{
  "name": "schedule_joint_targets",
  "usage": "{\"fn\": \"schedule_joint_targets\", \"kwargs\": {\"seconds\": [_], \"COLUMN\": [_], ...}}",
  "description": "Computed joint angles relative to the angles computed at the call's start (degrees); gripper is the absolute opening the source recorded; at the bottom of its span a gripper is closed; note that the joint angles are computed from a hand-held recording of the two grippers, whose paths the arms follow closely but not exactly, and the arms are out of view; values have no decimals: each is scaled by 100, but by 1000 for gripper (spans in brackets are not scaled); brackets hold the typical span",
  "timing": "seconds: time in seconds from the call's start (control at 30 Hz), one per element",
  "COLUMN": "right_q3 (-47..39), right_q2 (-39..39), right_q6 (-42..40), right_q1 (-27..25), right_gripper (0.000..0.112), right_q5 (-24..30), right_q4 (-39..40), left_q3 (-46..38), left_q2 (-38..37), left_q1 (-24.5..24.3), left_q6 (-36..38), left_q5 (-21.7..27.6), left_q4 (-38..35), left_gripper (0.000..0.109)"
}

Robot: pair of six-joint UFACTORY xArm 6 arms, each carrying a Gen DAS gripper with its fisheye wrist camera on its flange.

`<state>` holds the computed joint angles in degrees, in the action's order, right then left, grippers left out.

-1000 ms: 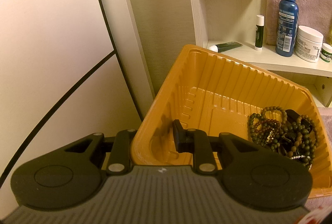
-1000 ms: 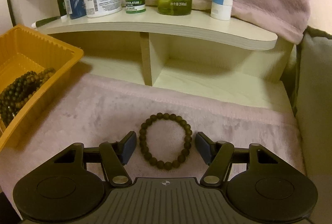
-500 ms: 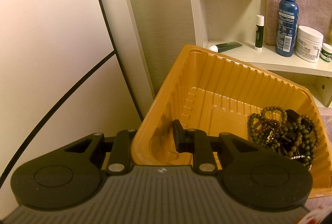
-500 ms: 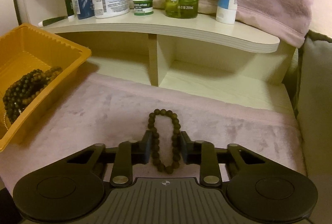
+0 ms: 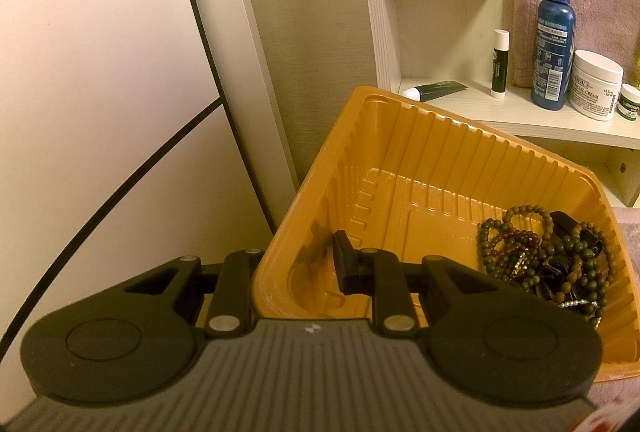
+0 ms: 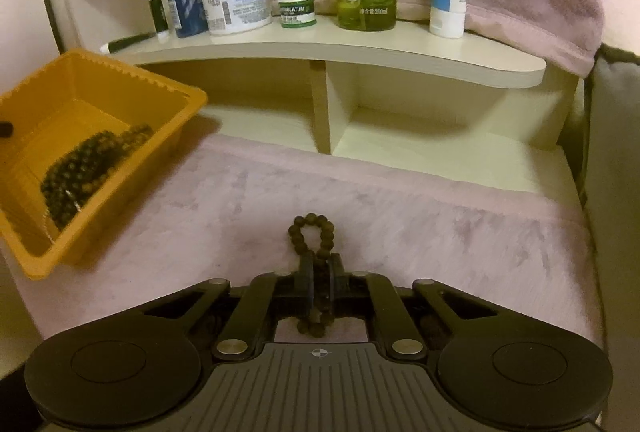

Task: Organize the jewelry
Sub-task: 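Lift the dark bracelet with the right tool and drop it into the tray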

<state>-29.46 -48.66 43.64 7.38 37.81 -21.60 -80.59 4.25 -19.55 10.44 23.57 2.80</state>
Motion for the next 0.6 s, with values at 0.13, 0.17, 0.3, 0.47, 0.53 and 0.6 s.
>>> {"fn": "schedule_joint_targets", "kwargs": {"seconds": [0.13, 0.17, 0.3, 0.47, 0.53, 0.6], "right_q3": [-26, -34, -146, -412, -505, -607], "right_q2": [-88, -114, -178, -71, 3, 81], "right_q6": [145, 148, 284, 369, 383, 391], "right_q1": [62, 63, 123, 236, 264, 299], "right_gripper": [7, 7, 7, 7, 7, 7], "right_q5": [-8, -42, -158, -408, -534, -680], "right_q4": [-53, -15, -116, -275, -292, -263], "left_q3": [-4, -3, -7, -5, -12, -17], "left_q2": [-1, -4, -2, -8, -4, -1], "left_q1": [-3, -6, -3, -5, -4, -7], "left_q6": [-11, -15, -7, -11, -5, -12], "left_q5": [4, 7, 10, 19, 26, 27], "left_q4": [6, 15, 4, 2, -16, -9], "left_gripper": [21, 21, 21, 21, 21, 21]}}
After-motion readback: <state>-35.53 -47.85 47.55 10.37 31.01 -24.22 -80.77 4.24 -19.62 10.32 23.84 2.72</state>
